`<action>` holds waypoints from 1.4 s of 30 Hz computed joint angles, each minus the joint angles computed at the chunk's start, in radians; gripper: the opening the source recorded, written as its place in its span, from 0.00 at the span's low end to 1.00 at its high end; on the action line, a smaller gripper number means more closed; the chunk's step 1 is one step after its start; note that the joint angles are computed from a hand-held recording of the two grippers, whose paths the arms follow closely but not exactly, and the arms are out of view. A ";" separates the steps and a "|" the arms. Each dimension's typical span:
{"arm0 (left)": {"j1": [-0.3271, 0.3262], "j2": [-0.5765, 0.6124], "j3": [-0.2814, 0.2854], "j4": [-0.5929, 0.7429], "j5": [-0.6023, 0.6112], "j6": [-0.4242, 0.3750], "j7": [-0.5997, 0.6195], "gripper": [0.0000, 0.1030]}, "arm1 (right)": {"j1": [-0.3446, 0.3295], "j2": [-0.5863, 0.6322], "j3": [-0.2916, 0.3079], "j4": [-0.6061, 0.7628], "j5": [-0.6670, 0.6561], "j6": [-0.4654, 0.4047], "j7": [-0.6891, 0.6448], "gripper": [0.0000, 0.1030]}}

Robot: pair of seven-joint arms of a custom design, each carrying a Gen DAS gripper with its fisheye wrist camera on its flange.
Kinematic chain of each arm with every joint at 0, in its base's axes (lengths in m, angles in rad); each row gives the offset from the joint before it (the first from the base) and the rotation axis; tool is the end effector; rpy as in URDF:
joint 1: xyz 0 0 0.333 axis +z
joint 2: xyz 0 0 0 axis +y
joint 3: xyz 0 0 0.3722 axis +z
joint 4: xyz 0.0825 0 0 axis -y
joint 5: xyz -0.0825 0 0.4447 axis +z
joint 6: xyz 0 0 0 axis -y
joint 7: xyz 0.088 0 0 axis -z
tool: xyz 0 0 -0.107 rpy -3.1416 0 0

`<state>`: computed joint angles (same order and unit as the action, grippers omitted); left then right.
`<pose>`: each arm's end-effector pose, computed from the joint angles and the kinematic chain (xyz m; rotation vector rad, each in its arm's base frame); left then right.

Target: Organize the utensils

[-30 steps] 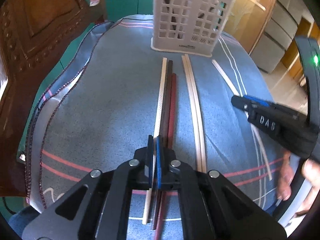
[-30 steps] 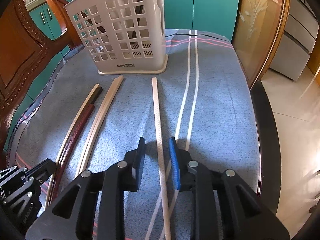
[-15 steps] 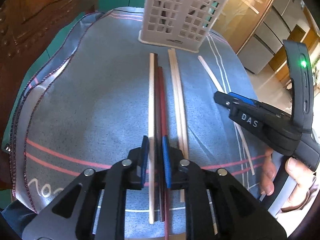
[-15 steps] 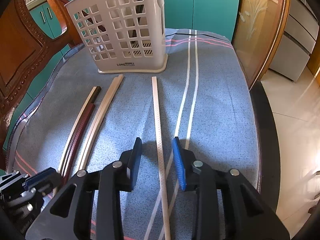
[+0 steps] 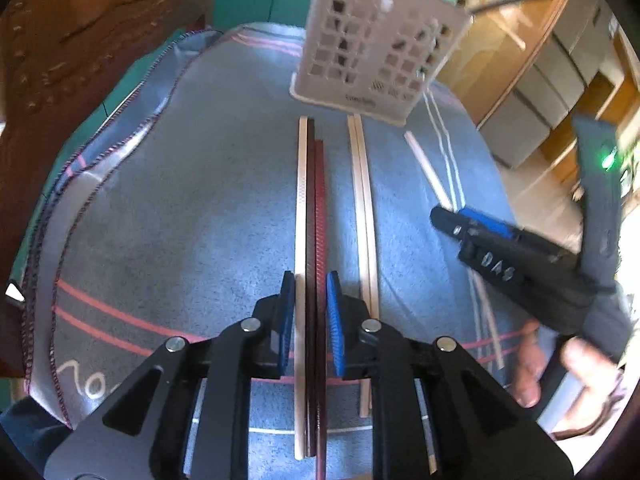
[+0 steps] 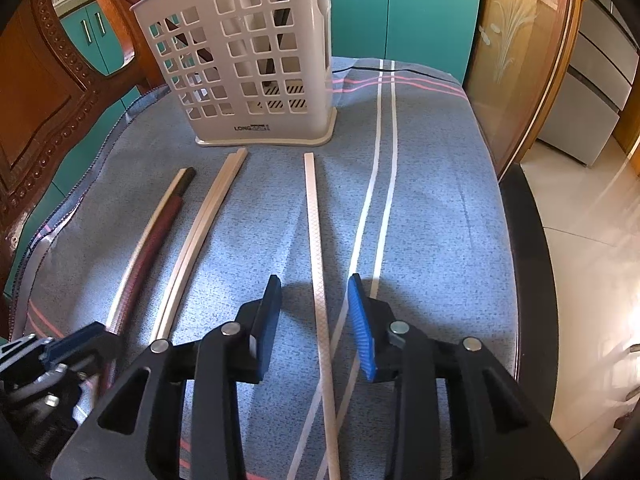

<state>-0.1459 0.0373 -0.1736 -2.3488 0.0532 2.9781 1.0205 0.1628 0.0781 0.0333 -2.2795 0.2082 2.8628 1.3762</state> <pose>0.5628 -0.1896 0.3953 -2.1628 1.7992 -0.7977 0.6022 0.1078 0.3891 -2.0812 1.6940 -0.3813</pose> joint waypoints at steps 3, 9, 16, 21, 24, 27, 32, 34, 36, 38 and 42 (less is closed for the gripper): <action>-0.002 -0.016 -0.003 -0.017 -0.016 0.043 0.002 0.17 | 0.001 0.002 0.000 0.002 -0.006 0.000 0.001 0.37; -0.001 -0.028 -0.005 -0.017 -0.047 0.057 0.039 0.17 | 0.003 0.003 0.001 0.002 -0.017 0.000 0.010 0.39; 0.000 0.049 0.027 0.068 0.206 -0.075 -0.129 0.17 | 0.005 0.003 0.001 0.002 -0.025 0.000 0.017 0.39; -0.025 0.075 0.063 0.099 0.365 -0.127 -0.229 0.16 | 0.005 0.003 0.001 0.003 -0.024 -0.001 0.016 0.39; -0.022 0.074 0.067 0.101 0.400 -0.134 -0.255 0.09 | 0.006 0.003 -0.001 0.002 -0.036 0.002 0.025 0.39; -0.016 0.069 0.064 0.100 0.416 -0.146 -0.255 0.09 | 0.006 0.005 0.000 0.002 -0.038 0.003 0.023 0.41; -0.032 0.072 0.057 0.130 0.506 -0.232 -0.301 0.09 | 0.008 0.008 -0.003 0.002 -0.064 0.010 0.036 0.41; -0.007 0.055 0.034 0.111 0.363 -0.224 -0.237 0.07 | 0.009 0.004 -0.004 -0.002 -0.081 0.008 0.040 0.13; 0.014 0.037 0.015 0.090 0.213 -0.216 -0.140 0.06 | -0.003 -0.002 0.006 0.003 -0.026 -0.026 -0.014 0.09; 0.024 0.028 0.004 0.081 0.101 -0.212 -0.054 0.07 | -0.016 -0.007 0.014 0.014 0.064 -0.070 -0.088 0.09; 0.017 0.073 0.023 0.144 0.136 -0.242 -0.053 0.28 | -0.009 0.009 -0.001 0.049 0.052 -0.119 -0.071 0.19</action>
<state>-0.1289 0.1101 -0.1507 -2.2044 0.1887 2.7365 0.9675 0.1542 0.0868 0.0322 -2.2306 0.2600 2.7438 1.3055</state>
